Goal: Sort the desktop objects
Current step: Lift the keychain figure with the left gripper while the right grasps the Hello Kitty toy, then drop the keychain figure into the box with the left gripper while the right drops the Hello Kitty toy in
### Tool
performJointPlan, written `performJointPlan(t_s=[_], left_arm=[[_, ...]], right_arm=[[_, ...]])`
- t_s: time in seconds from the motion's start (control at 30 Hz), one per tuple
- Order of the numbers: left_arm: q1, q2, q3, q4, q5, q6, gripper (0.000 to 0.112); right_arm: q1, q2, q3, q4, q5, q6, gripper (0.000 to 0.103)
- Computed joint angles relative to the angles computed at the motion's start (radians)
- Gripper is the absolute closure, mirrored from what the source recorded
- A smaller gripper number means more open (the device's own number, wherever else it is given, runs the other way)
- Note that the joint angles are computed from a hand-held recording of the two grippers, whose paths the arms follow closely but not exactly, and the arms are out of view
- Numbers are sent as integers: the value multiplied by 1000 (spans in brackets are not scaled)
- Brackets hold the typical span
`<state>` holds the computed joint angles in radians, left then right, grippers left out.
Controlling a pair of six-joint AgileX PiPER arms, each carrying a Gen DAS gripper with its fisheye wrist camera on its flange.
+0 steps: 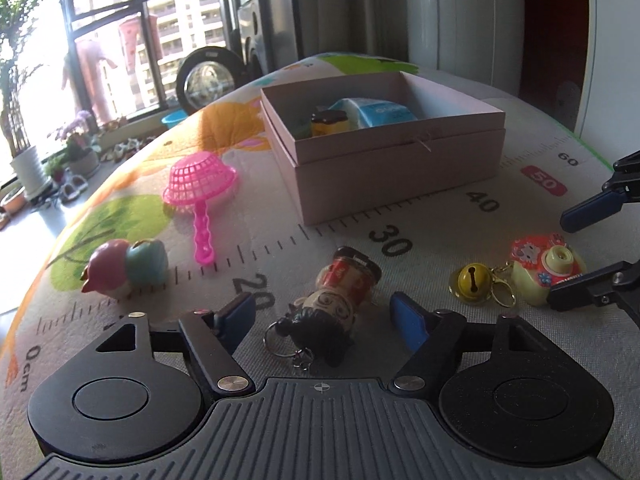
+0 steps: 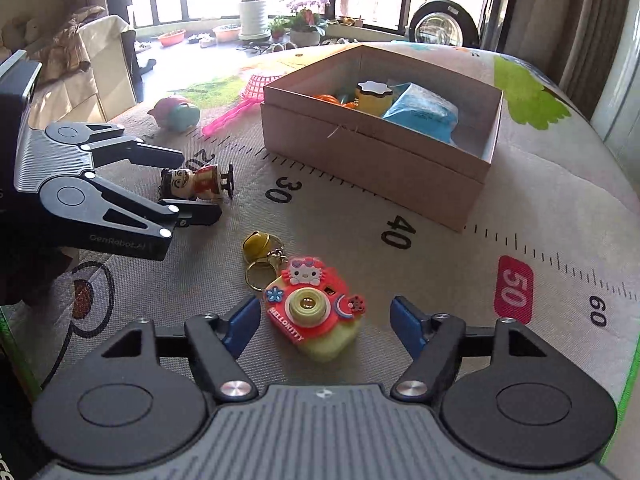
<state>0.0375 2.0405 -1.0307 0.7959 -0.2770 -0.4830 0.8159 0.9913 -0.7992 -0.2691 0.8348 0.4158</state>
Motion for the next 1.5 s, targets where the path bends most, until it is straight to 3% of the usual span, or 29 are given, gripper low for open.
performJointPlan(t_s=[0.1, 0.13, 0.17, 0.2, 0.23, 0.3, 0.37, 0.6, 0.7, 0.8, 0.87, 0.9, 0.97, 1.03, 1.1, 1.3, 1.4, 1.5], left_arm=[[0, -11, 9, 60, -6, -38, 50], [-3, -18, 15, 53, -1, -31, 52], [-8, -26, 24, 18, 5, 5, 55], [-12, -35, 32, -19, 12, 45, 71], [-13, -43, 37, -20, 20, 47, 76], [-5, -74, 57, 14, 11, 11, 76], [2, -119, 87, 19, -11, 13, 76], [-1, -289, 101, -47, -117, 75, 77], [-50, -255, -6, -129, -105, 162, 77], [-99, -148, -192, -81, -55, 84, 77], [-116, -53, -333, 73, -15, -103, 73], [-123, -13, -385, 129, 12, -184, 65], [-118, 26, -412, 138, 40, -225, 54], [-89, 15, -338, 29, 9, -106, 39], [-63, -14, -240, -145, -6, 94, 30], [16, -40, -34, -704, -85, 646, 21], [71, -21, -30, -772, -77, 654, 18], [135, -8, -19, -721, -90, 558, 18]], right_arm=[[-15, 3, 20, 27, -41, -32, 30], [-7, 6, 24, 11, -50, -23, 35], [-3, 10, 22, 8, -52, -28, 46], [-5, 15, 15, 19, -48, -41, 46], [-3, 11, 12, 21, -45, -43, 46], [8, -15, 3, 28, -32, -62, 46], [12, -55, -20, 38, -13, -78, 56], [-89, -135, -210, 13, 15, -129, 58], [-186, -70, -298, 17, -41, -182, 58], [-294, 38, -380, 98, -106, -257, 58], [-361, 131, -435, 182, -128, -326, 56], [-396, 174, -462, 247, -117, -372, 56], [-428, 227, -480, 271, -106, -358, 51], [-446, 228, -452, 279, -127, -367, 51], [-467, 226, -430, 313, -136, -390, 51], [-417, 324, -505, 398, -106, -380, 47], [-328, 466, -657, 433, -63, -346, 44], [-242, 661, -887, 436, 31, -301, 32]])
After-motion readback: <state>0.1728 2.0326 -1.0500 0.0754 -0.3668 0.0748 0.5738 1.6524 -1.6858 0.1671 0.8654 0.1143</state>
